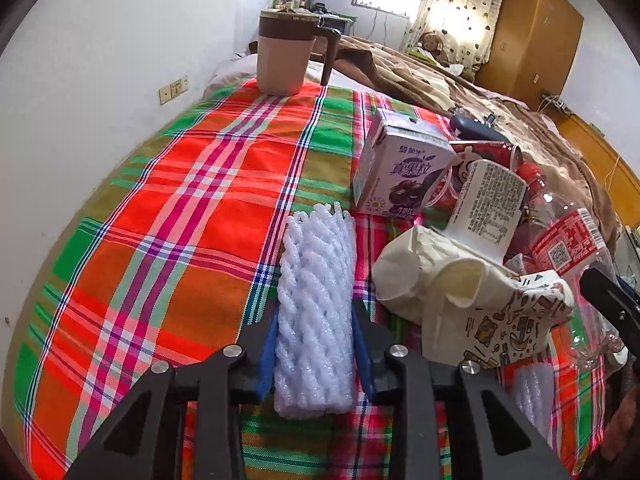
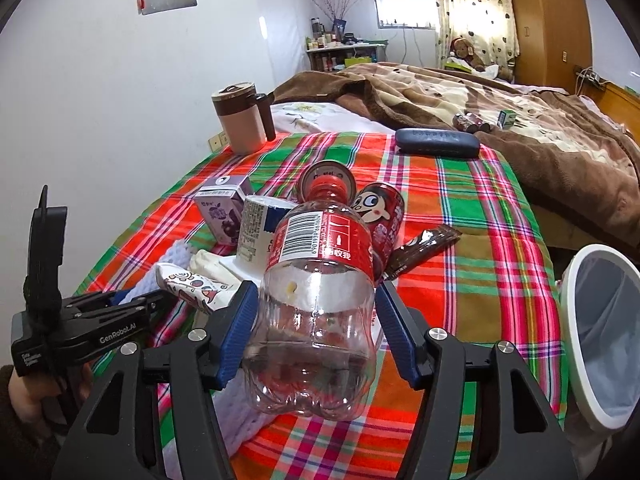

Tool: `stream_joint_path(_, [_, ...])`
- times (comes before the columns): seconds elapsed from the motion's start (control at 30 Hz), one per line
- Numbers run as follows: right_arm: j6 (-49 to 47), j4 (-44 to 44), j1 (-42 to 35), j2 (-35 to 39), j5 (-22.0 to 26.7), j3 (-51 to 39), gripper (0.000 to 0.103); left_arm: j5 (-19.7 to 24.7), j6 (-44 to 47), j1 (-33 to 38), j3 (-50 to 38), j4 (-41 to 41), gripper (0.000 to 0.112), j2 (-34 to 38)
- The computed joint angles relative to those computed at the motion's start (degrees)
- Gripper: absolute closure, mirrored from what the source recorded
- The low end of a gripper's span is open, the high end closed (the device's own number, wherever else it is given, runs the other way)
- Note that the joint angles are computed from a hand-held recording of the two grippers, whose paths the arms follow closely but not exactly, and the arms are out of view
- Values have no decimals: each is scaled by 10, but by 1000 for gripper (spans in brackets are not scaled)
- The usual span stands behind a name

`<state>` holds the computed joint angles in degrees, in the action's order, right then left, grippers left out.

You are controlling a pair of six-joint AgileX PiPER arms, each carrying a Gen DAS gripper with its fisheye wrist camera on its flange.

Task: Collect trash
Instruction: 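Grasp the white foam net with the left tool while the right tool grasps the clear bottle, then carry the foam net and bottle over the white wastebasket with both tools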

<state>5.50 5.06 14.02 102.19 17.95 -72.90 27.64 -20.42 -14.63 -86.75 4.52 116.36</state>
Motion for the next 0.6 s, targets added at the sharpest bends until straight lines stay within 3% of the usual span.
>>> stream_joint_path(0.27, [-2,3,-6,-12,-22,24,42,-33,-38,-7,47,18,81,-36])
stream_joint_path(0.6, [-166,175,-40,-43,-36,57,42,-40,-91,-45,84,70,81,-103])
